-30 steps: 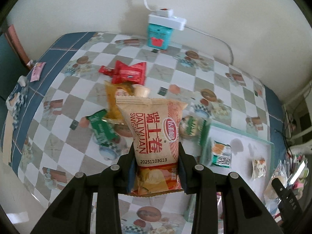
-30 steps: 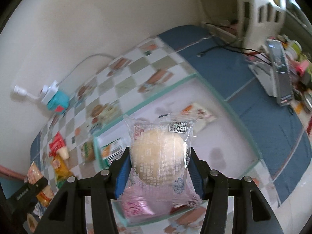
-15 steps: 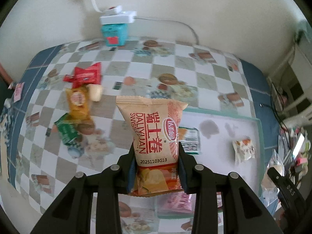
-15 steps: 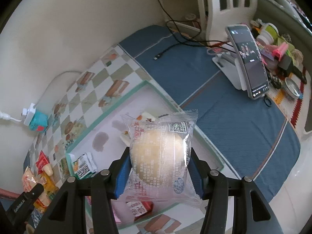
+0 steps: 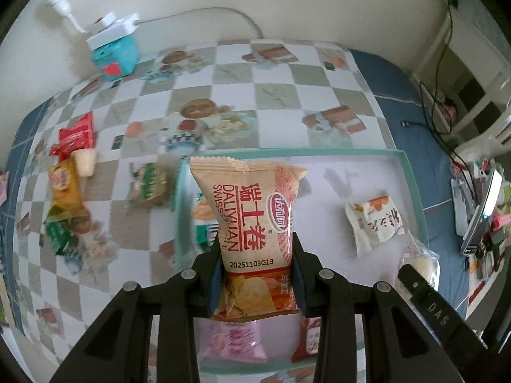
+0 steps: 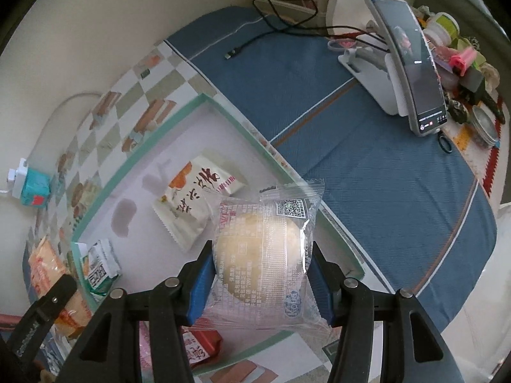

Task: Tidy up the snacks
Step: 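Carry the Swiss roll bag with the left tool while the right tool carries the bun bag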

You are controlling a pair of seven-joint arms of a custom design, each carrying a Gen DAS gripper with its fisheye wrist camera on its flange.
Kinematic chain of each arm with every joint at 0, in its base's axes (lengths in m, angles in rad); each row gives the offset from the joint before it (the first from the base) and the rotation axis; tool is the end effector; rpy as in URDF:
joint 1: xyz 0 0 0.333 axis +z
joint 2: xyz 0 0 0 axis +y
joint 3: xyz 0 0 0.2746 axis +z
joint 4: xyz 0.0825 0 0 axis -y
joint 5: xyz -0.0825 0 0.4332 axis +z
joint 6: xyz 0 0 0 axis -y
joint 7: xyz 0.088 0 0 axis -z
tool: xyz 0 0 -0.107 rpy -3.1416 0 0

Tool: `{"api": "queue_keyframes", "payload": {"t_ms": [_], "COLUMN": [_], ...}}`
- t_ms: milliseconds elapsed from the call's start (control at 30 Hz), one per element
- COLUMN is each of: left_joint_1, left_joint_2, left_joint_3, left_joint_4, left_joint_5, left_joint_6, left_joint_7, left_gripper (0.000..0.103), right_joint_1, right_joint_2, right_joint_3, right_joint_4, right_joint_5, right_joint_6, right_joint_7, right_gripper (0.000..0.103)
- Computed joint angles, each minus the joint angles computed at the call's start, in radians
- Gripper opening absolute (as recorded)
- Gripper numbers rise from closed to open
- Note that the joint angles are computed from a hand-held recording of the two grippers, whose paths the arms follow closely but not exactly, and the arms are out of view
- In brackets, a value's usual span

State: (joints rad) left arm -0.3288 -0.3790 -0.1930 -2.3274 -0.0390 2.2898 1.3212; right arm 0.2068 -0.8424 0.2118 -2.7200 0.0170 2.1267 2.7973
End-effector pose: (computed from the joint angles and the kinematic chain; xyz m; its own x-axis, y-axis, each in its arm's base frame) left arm 0.4561 -0.2656 0.4605 -0.2550 -0.9658 0.0476 -0.9173 0.2261 -0.3277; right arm 0.3707 0.1533 0.4373 -0.7380 -0.6523 -0.1727 -0.6190 0.7564 -0.2116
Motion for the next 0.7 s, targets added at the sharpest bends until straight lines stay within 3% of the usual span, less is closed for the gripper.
{"api": "queue_keyframes", "payload": {"t_ms": [400,700], "left_joint_1": [-0.011,-0.005], "left_joint_2": [0.139,0.172], "left_joint_3": [-0.029,-0.037], "left_joint_4": [0.073,0.089], "left_joint_5": [-0.007,0.006], "left_joint_6": [0.044,0.059], "left_joint_7": [-0.009,-0.013], "left_gripper": [0.038,0.038], "right_joint_1": [-0.005,-0.001], "right_joint_2": [0.063,0.099], "right_joint_3": [-0.004,-0.011], "right_joint_4": [0.035,0.059], "right_joint_5": [-0.015,-0.02], "right_joint_6": [-0.006,-0.012], "right_joint_7": [-0.021,-0.041], "right_gripper": [0.058,0.059]}}
